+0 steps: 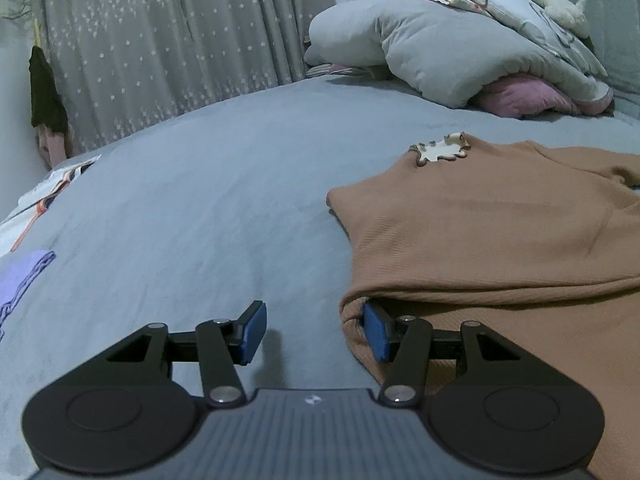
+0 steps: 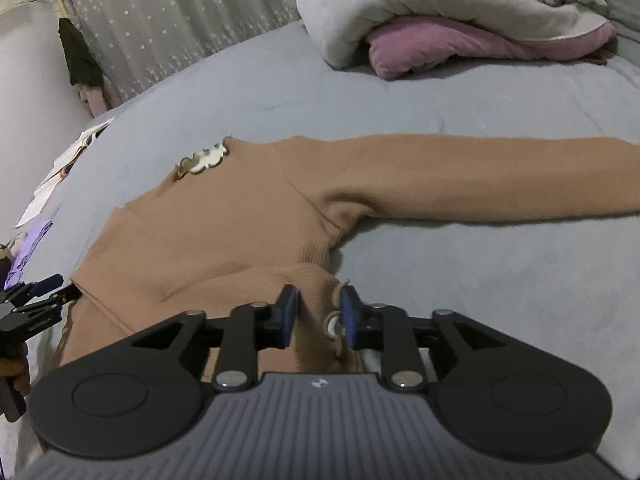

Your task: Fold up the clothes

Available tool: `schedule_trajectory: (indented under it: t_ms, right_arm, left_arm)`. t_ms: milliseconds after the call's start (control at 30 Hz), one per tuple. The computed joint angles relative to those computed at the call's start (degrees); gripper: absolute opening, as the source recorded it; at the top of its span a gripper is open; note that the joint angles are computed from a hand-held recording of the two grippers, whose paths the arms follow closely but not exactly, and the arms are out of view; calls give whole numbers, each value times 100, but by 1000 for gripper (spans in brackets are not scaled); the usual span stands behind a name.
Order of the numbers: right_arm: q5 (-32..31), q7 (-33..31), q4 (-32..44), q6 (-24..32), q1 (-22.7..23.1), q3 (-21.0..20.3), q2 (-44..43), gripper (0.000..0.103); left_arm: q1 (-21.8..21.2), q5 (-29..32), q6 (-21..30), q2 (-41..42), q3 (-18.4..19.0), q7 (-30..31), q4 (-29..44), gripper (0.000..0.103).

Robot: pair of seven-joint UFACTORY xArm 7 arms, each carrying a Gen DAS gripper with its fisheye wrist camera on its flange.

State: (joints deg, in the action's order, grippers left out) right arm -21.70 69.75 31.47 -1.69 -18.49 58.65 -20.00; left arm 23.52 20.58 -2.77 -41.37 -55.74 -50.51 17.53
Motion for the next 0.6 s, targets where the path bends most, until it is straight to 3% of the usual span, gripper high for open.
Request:
schedule_trajectory:
  t_ms: [200,267,400,500,600]
  right_arm:
    - [49,198,-178,166,223,-374,-211,36]
    - [6,357,-205,152,71,-255,-402,37]
    - [-126,47,-157,-510,-303,129,-310,42]
    - [-245,-670,218,-77,-54,101,659,53]
    - [-724,-468,566,796,-637,824,749,55]
  left_arm:
    - [-480,-180,-52,209,625,13,-167,56]
    - [-541,-191,4,177,671,34,-176,57]
    - [-583,-187,53,165,688,6,-185,57]
    - [-653,-150,103,143,740,17,-208,57]
    - [-834,-169,182,170,967,24,-240,59]
